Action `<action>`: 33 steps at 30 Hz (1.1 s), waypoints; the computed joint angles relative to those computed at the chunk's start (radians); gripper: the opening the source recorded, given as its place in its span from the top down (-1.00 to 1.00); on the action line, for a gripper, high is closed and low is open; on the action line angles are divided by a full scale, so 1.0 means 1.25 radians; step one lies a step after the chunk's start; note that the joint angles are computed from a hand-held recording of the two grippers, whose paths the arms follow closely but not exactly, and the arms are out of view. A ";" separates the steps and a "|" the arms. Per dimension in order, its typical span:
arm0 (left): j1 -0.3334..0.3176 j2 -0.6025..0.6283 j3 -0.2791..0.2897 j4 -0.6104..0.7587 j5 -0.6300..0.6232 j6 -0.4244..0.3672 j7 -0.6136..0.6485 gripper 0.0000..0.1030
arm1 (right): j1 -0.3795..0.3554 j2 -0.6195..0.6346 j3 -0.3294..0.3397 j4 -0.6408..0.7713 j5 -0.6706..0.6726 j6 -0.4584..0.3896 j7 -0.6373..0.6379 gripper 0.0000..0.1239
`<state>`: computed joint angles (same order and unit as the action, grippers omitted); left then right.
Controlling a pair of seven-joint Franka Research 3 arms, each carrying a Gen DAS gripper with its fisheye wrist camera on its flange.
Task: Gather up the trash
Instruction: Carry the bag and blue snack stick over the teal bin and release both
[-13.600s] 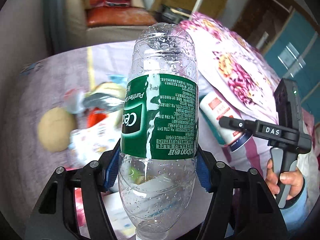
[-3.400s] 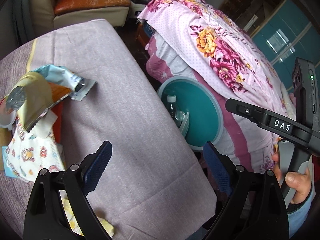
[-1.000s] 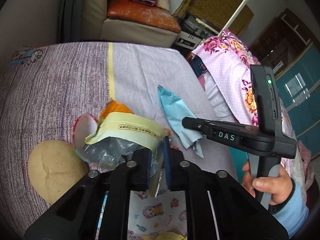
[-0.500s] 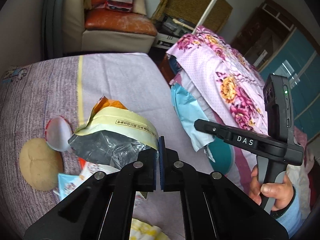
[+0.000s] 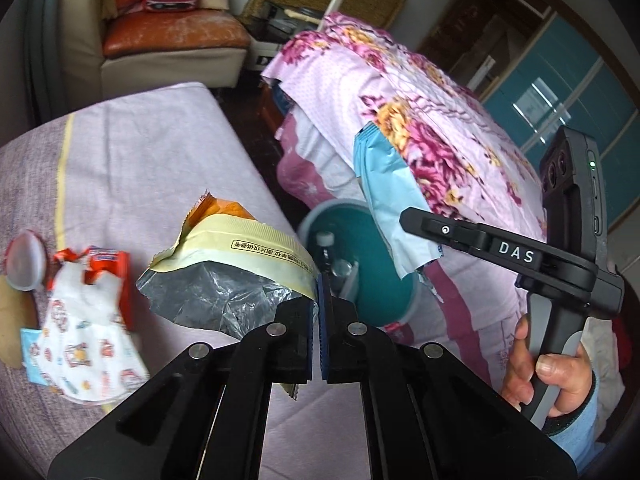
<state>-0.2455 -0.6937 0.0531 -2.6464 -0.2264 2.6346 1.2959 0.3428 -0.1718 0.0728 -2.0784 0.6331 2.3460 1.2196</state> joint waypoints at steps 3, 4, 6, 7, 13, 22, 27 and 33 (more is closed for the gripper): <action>-0.036 0.054 -0.005 0.030 -0.018 0.013 0.015 0.95 | -0.019 -0.019 -0.018 -0.025 0.003 0.005 0.000 0.80; -0.047 0.077 -0.009 0.044 -0.025 0.018 0.022 0.95 | -0.027 -0.025 -0.026 -0.034 0.003 0.007 0.001 0.80; -0.062 0.113 -0.014 0.066 -0.038 0.024 0.034 0.95 | -0.040 -0.032 -0.036 -0.044 0.005 0.005 -0.001 0.81; -0.070 0.135 -0.018 0.080 -0.046 0.028 0.042 0.95 | -0.046 -0.032 -0.040 -0.047 0.005 0.004 -0.002 0.80; -0.079 0.228 -0.043 0.143 -0.085 0.031 0.083 0.95 | -0.080 -0.016 -0.060 -0.051 0.011 -0.004 -0.011 0.80; -0.049 0.336 -0.084 0.222 -0.132 0.008 0.139 0.95 | -0.105 0.023 -0.059 -0.030 0.016 -0.010 -0.019 0.80; -0.028 0.376 -0.105 0.253 -0.148 -0.008 0.155 0.92 | -0.110 0.040 -0.054 -0.021 0.010 -0.010 -0.009 0.80; 0.001 0.396 -0.124 0.262 -0.151 -0.024 0.140 0.39 | -0.114 0.060 -0.051 -0.008 0.002 -0.013 -0.001 0.80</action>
<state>-0.2448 -0.1988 -0.1024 -2.3191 -0.4154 2.6049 1.4705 0.2007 -0.0974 0.0092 -2.0883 0.6360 2.3302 1.2184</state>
